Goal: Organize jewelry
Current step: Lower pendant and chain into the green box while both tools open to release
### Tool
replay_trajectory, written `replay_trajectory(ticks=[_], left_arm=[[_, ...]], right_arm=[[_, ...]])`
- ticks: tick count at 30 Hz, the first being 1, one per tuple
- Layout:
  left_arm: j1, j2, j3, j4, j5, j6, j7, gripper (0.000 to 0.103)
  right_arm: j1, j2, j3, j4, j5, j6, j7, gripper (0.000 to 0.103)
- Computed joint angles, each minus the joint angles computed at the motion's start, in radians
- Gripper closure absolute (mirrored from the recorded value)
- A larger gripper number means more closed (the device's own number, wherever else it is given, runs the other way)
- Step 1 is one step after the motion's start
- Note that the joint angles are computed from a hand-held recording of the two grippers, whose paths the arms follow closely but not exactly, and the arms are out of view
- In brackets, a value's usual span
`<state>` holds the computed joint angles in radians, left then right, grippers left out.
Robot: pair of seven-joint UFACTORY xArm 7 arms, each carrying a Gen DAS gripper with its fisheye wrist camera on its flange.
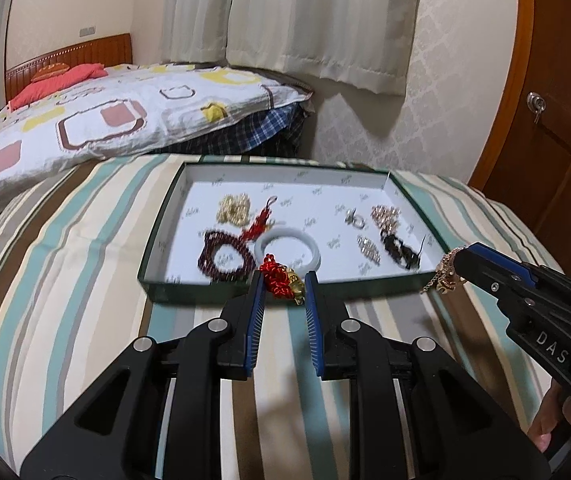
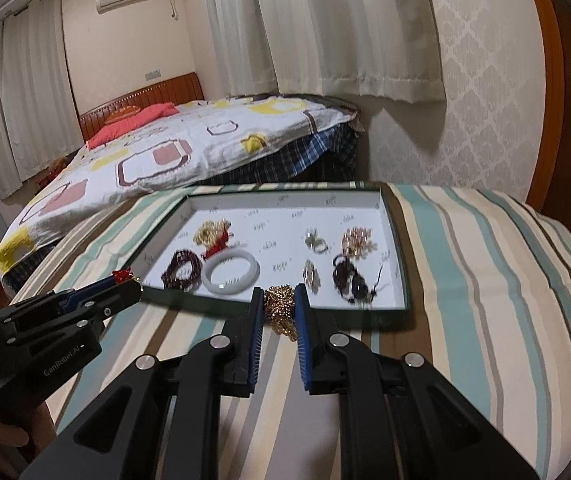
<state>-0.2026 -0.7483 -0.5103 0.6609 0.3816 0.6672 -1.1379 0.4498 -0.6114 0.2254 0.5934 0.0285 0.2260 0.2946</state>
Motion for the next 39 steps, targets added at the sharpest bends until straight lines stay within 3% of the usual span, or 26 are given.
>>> replay_trajectory(ticks=[13, 22, 29, 39], left_arm=[[0.159, 0.14, -0.029, 0.145, 0.147, -0.106, -0.012, 0.083], [0.233, 0.31, -0.037, 0.247, 0.321, -0.122, -0.109, 0.083], [0.204, 0.476, 0.019, 0.337, 0.42, -0.094, -0.137, 0.083], [0.091, 0.658, 0.159, 0.435, 0.356, -0.045, -0.049, 0.083]], right_arm=[[-0.06, 0.161, 0.008, 0.152, -0.044, -0.108, -0.022, 0.087], [-0.139, 0.33, 0.044, 0.285, -0.12, -0.152, -0.006, 0.087], [-0.17, 0.45, 0.047, 0.363, -0.19, -0.156, 0.032, 0.087], [-0.102, 0.615, -0.028, 0.495, -0.143, -0.067, -0.019, 0.087]])
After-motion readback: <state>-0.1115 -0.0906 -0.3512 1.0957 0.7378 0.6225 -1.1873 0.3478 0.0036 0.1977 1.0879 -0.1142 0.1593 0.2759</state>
